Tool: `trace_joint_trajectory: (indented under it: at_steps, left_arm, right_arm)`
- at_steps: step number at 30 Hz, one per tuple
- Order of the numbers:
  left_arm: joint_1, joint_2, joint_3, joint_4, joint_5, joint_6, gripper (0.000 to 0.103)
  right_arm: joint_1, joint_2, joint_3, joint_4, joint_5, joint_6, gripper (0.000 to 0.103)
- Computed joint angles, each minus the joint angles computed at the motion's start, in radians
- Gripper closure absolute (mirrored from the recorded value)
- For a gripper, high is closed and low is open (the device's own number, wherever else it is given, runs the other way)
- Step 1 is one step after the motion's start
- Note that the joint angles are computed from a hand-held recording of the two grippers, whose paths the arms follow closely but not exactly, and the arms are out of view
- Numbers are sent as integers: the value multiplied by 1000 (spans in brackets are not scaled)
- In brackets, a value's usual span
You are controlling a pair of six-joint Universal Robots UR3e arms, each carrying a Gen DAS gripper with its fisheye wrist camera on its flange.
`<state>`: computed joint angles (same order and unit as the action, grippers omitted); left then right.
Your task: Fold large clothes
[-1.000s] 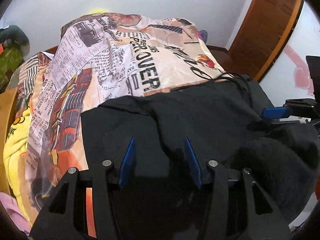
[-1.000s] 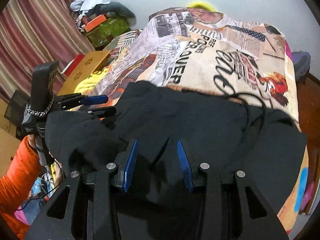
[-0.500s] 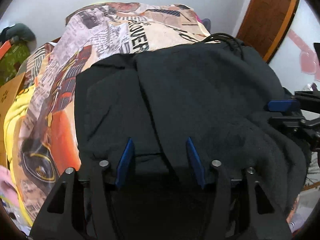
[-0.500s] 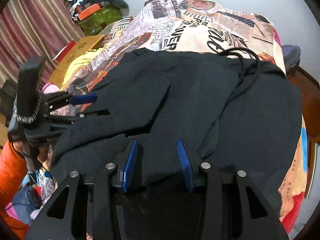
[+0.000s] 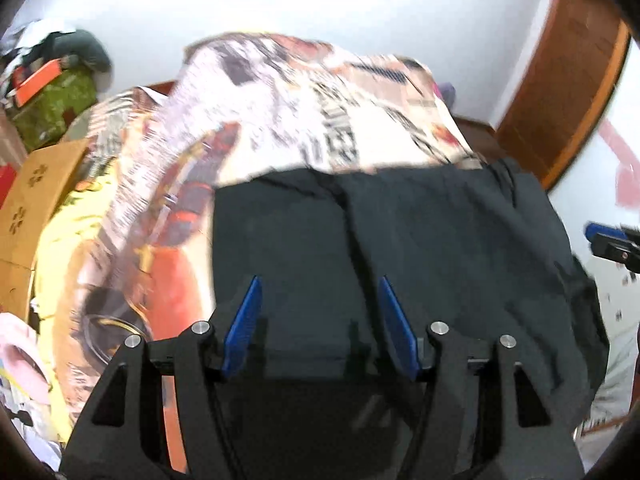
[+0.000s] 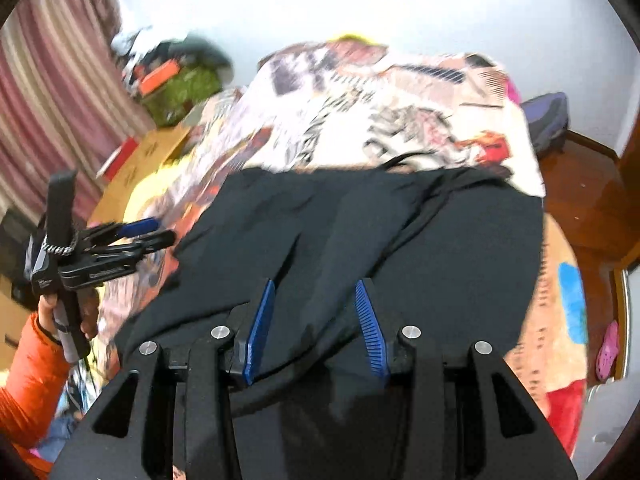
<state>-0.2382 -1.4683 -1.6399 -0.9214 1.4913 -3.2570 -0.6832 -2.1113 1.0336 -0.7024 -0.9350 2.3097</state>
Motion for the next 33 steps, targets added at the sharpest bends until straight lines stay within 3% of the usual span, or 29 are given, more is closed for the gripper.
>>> trace_joint_trajectory:
  at_steps: [4,9,12,15,21,27,30,33]
  left_arm:
    - [105,-17,19,-11,-22,7,41]
    - [219,-60,-16,-6,-81,-5,41]
    - [245,-126,-31,-2,-65,-26,41]
    - [281,-190,-46,4,-138,-28,41]
    - [357,-318,-46,-3,-303,-25,41]
    - [369,-382,-17,40,-386,-18,41]
    - [372,-441,41,31,-441,3,41]
    - [396,-503,81,39,-520,-23,41]
  right_arm:
    - [-245,26,-150,234,53,-203,64]
    - [-249,18,19,-4,12,-70,63]
    - [-302,20,72,-37,-9,-69,63]
    - [-294,36,186,-150,-48,11,63]
    - [-308,107,268,-159,-83,52,63]
    - [-299,153,276,-123,-55,30,48]
    - [-274,169,300,-172,-34,60,41]
    - [-234,199,315,-233,-20,118,40]
